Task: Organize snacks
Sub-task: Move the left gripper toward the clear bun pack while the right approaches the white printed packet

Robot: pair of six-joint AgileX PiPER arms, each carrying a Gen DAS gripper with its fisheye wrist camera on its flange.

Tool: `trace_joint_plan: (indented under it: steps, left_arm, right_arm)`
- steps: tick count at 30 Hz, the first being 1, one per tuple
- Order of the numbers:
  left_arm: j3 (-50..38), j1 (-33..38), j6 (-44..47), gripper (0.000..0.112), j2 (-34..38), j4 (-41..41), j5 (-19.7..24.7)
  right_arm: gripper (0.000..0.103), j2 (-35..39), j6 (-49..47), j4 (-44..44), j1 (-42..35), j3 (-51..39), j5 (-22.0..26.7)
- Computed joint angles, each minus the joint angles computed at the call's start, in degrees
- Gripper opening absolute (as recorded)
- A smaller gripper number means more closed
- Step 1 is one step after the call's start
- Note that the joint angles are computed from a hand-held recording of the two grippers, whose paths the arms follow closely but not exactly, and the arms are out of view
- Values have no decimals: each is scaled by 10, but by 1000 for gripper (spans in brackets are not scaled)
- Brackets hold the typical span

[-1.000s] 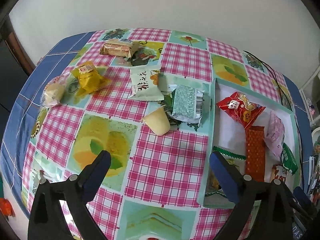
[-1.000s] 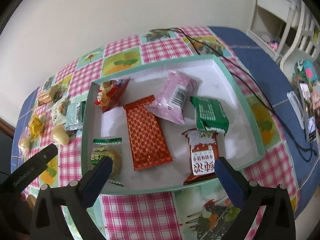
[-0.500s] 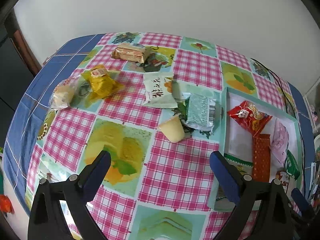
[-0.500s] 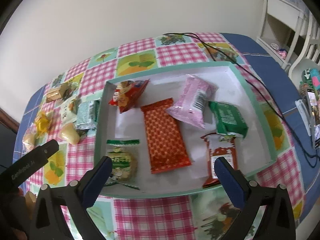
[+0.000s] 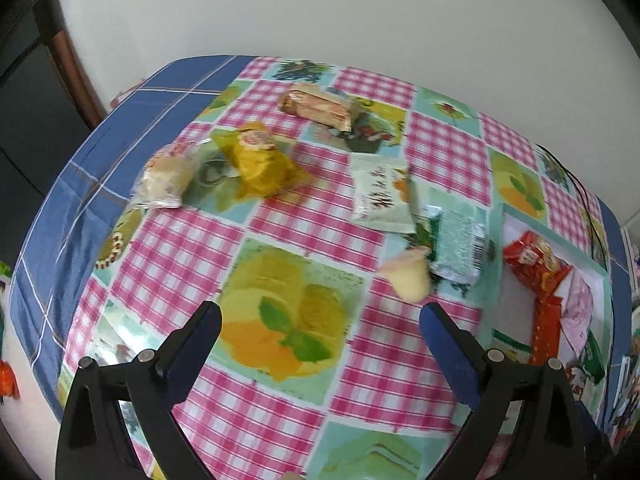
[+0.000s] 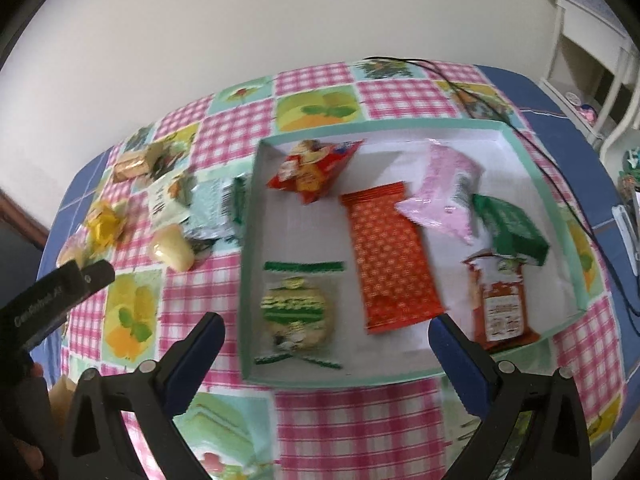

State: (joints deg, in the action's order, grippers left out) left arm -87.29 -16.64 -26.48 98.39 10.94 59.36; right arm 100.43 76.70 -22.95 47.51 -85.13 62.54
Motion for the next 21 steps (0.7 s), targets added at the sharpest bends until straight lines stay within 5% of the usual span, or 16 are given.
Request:
trace_joint_plan:
  steps: [21]
  left_arm:
    - [-10,139,41,99,19,30,-19]
  right_arm:
    - [103,212,-95,79,43,-292,38]
